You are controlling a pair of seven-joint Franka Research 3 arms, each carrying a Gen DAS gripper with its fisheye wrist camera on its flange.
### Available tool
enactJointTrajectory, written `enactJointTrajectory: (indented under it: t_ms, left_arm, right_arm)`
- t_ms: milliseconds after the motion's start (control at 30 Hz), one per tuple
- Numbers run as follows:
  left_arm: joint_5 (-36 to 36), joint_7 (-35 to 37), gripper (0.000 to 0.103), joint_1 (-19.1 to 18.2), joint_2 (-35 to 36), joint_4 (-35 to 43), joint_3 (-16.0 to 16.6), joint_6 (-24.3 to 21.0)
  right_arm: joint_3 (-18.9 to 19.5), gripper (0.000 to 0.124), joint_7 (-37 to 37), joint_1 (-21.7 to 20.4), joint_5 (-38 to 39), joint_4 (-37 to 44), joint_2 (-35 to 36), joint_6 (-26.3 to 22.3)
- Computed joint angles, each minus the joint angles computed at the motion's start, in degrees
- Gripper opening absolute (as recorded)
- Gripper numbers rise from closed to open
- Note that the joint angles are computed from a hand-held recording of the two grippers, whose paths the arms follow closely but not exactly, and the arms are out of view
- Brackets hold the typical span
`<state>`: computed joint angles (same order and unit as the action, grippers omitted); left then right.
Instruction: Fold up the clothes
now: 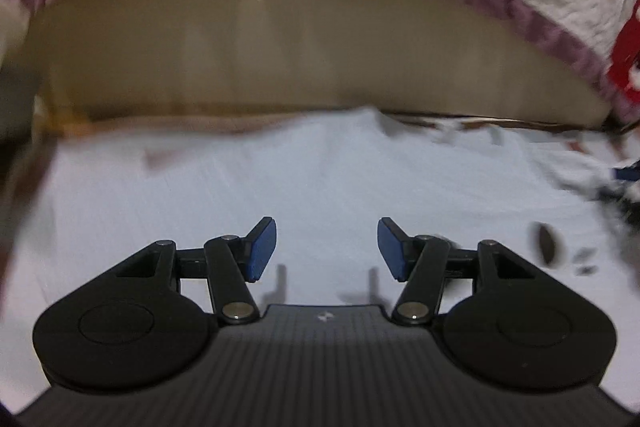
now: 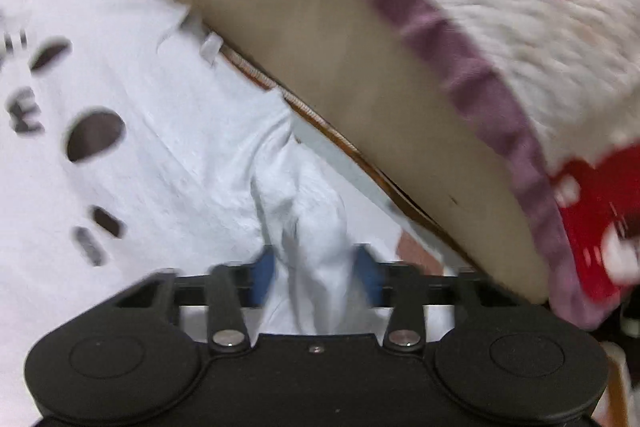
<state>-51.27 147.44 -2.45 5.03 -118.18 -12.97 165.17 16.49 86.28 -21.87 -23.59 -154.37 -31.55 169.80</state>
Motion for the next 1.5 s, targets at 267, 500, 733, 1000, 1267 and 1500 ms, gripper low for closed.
enactJointTrajectory:
  t_ms: [267, 500, 733, 1000, 1267, 1500]
  left_arm:
    - [8.75, 2.66, 0.055, 8.82, 17.43, 18.37, -5.53, -3.3]
    - [6.26, 7.58, 0.064, 14.59, 21.8, 25.63, -9.92, -17.86]
    - [13.03, 1.43, 0.076, 9.68, 25.66, 29.66, -8.14, -14.84]
    - [12.06, 11.48, 0.0, 12.25, 23.28, 25.24, -12.8, -14.01]
    - [9.63, 13.2, 0.0, 11.93, 22.82, 22.37, -15.64, 1.49]
    - [24.14, -7.31, 0.0, -2.43, 24.46, 20.98, 0.37, 12.63]
  right_arm:
    - [-6.48, 0.004, 14.74, 0.44, 5.35, 19.66, 16.64, -16.39]
    - [-15.09, 0.021, 14.91, 7.65, 12.96, 19.51, 17.02, -8.78]
    - [-21.76, 0.054, -7.67, 23.59, 39.82, 25.91, 21.62, -12.13]
    - [-17.59, 0.052, 15.28, 22.97, 21.28, 32.93, 31.63, -12.02]
    - [-20.45, 0.006, 27.12, 23.23, 9.99, 28.89, 32.62, 6.45]
    - [-22.85, 0.028, 21.45, 24.64, 13.15, 30.32, 33.14, 4.09]
